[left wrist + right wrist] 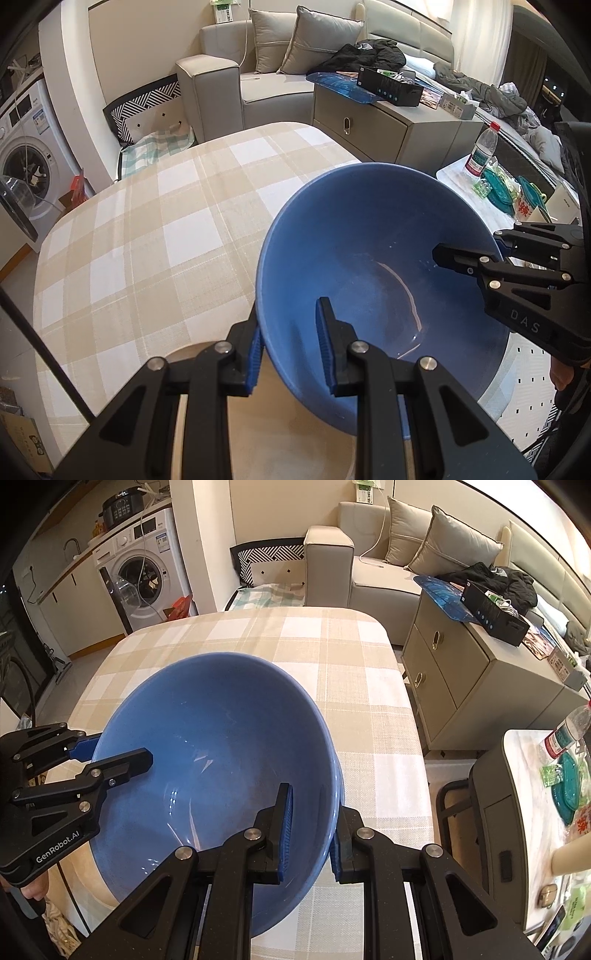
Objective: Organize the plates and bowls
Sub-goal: 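Lower the held blue bowl into the nested blue bowls with both tools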
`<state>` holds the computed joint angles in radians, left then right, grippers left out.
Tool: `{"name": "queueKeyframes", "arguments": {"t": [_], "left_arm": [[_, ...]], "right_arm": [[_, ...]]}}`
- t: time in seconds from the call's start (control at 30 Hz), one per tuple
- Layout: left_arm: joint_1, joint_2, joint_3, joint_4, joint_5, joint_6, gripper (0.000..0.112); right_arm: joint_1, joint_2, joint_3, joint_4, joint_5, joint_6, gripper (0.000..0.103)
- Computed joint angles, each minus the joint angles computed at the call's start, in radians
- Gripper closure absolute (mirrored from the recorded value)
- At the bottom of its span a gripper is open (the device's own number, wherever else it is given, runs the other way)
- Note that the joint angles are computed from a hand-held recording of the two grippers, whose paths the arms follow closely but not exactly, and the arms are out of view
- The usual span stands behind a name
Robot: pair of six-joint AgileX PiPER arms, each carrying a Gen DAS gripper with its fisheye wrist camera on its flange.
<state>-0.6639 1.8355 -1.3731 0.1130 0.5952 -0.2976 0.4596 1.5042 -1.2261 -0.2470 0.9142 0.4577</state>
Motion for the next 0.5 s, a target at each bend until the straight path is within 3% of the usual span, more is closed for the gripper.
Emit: {"name": "queueKeyframes", "arguments": {"t": [0.5], "left_arm": [[-0.002, 0.027, -0.010, 0.023, 0.000, -0.021, 0.089]], "right_arm": [[0.001, 0.020, 0.008, -0.021, -0.012, 0.005, 0.086]]}}
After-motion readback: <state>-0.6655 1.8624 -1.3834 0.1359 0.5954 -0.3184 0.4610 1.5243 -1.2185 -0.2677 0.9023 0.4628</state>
